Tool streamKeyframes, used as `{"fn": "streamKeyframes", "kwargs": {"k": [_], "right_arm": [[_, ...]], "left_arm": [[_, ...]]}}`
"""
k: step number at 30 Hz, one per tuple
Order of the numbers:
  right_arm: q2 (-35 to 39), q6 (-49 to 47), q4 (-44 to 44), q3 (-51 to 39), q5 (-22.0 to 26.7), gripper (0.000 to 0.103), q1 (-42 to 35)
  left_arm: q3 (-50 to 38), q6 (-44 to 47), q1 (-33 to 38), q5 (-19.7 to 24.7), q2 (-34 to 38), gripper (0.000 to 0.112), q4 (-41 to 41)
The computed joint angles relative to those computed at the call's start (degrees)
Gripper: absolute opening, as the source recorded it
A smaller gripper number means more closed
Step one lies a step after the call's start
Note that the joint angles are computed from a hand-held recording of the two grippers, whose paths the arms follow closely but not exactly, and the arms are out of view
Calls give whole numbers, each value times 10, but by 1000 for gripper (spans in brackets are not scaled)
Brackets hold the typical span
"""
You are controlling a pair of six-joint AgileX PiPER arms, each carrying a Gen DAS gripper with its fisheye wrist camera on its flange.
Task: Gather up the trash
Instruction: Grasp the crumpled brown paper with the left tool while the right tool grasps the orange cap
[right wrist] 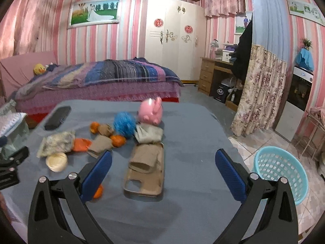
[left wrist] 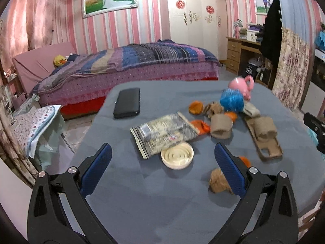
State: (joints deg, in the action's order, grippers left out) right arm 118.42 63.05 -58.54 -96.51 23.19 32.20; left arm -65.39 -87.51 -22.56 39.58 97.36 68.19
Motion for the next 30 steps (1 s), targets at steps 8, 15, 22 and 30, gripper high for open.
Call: {"fn": "streamKeyframes", "kwargs": {"k": [8, 15, 22, 30], "right_arm": [[52, -52, 18, -24, 60, 99, -6], [56, -75, 108, -25, 47, 99, -39], [72, -78, 148, -38, 53, 99, -43], [78, -159, 234, -24, -26, 99, -10]], "left_arm": [[-7, -21, -18, -77, 75, 97, 6], [-33, 24, -9, -154, 118, 78, -14], [-18, 35, 18, -239, 110, 51, -19], [18, -25, 23, -148, 61, 51, 59]]}}
